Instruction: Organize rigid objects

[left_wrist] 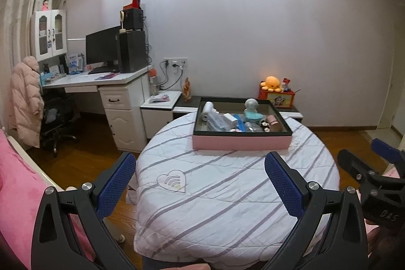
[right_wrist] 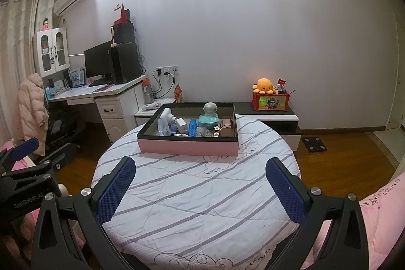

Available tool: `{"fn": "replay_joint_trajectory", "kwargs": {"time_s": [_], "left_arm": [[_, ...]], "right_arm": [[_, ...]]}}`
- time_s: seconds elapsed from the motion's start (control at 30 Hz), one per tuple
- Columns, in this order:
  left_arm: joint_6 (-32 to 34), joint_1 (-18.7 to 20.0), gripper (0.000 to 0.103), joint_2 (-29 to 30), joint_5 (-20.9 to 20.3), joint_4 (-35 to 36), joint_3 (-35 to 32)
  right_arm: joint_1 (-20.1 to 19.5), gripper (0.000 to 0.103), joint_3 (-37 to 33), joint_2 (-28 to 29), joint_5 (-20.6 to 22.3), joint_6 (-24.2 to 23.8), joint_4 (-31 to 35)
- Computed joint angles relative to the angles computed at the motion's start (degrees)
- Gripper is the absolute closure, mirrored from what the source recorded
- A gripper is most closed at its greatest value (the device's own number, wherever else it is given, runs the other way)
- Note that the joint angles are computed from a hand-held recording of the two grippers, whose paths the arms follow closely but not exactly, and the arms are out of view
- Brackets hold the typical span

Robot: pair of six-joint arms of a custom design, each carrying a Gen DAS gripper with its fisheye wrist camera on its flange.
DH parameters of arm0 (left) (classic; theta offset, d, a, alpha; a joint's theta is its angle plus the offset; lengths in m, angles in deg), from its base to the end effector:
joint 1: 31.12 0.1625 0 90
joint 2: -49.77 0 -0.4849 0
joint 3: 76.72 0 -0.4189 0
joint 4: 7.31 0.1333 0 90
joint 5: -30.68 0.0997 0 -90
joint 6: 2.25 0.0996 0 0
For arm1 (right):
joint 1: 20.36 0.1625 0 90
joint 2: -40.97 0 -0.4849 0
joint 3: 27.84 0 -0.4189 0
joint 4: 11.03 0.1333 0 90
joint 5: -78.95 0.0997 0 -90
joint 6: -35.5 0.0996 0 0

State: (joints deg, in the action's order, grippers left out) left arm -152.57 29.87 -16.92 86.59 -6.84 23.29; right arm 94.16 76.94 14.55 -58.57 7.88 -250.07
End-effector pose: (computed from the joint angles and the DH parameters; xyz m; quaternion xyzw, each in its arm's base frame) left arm -0.1038 -0.5771 0.2490 0.2929 0.8028 -0.4489 0.2612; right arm 0.3098 -0.5349 0.0398 0.1188 -0.7731 0.5203 0.3429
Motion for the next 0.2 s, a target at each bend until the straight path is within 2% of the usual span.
{"fn": "replay_joint_trajectory", "kwargs": {"time_s": [0.2], "left_arm": [[1.0, 0.2, 0.0, -0.5, 0.8, -1.2, 0.7]], "right_arm": [[0.1, 0.0, -0.1, 0.2, 0.0, 0.0, 0.2]]}}
